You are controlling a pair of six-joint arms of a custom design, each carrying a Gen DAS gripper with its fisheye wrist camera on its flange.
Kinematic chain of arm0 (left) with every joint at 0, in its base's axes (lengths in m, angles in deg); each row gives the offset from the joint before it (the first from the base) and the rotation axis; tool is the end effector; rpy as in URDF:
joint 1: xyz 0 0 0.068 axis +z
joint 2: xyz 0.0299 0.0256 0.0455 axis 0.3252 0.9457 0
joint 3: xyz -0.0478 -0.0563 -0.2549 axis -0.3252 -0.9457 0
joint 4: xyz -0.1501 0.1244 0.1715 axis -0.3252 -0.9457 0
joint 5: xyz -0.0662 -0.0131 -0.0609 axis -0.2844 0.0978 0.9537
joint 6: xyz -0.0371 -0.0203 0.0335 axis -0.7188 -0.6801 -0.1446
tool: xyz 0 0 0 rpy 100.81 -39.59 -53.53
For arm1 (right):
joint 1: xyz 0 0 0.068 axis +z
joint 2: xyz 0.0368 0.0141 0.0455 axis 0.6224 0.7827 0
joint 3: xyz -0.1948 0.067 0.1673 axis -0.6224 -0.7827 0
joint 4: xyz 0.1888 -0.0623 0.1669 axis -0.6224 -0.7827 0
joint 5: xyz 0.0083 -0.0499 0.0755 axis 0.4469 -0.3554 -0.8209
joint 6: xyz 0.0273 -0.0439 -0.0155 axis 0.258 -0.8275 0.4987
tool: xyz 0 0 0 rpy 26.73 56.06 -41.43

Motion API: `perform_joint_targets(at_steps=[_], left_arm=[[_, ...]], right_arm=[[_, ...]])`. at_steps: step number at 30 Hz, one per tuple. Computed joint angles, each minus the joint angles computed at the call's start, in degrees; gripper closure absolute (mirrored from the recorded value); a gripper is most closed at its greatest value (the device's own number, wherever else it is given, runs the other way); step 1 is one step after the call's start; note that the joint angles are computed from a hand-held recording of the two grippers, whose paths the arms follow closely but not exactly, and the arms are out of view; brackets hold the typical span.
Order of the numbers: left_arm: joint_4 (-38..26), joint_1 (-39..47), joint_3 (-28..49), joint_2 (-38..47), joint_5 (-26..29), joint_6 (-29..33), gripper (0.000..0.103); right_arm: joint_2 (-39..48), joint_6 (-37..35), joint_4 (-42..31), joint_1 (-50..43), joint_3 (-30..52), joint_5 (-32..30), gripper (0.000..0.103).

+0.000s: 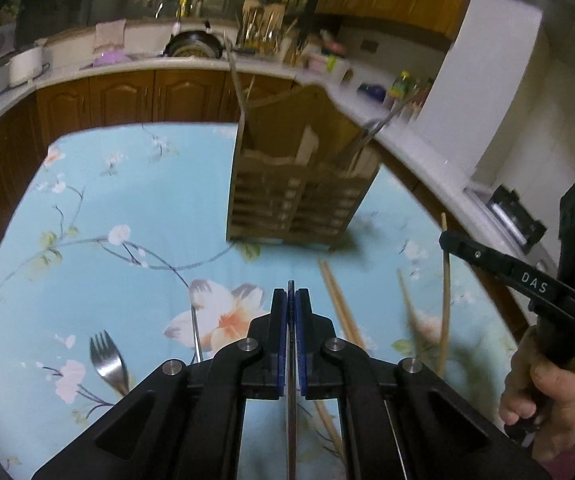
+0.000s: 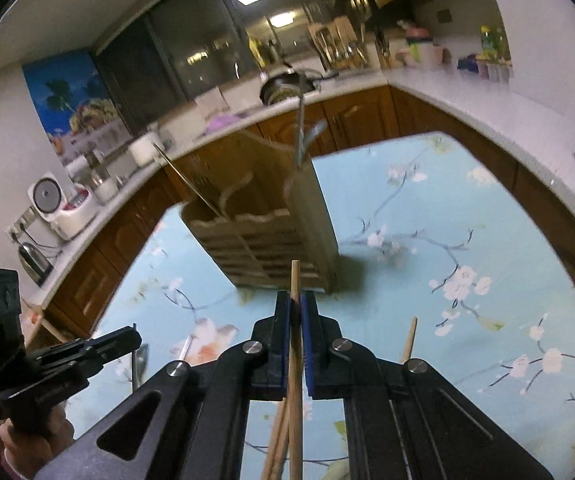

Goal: Organize utensils
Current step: 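Lift the wooden chopstick with the right gripper while the left lifts the knife toward the holder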

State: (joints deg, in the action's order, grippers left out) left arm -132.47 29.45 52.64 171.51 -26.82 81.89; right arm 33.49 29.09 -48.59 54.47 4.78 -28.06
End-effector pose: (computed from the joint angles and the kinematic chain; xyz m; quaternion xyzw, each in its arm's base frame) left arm 0.3067 0.0362 0.3631 0.1397 0.9019 -0.2044 0.3540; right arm 0.2646 0.0750 0.3429 0.0934 0.9104 0.1401 0.3778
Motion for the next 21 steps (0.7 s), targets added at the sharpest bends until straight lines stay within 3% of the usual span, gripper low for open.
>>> perform_joint_targets(at_steps=[10,21], left_arm=[[-7.3,9.8,5.7,-4.9,9.7,4.6,0.101],[-4.8,10.8,5.6,-5.6,10.5,2.5,0.101]], right_arm=[[-4.0,-0.3,-2.6,3.1,6.6,4.8,0.098],[-3.8,-0.8,-2.7,3.4,8.5,5.9,0.098]])
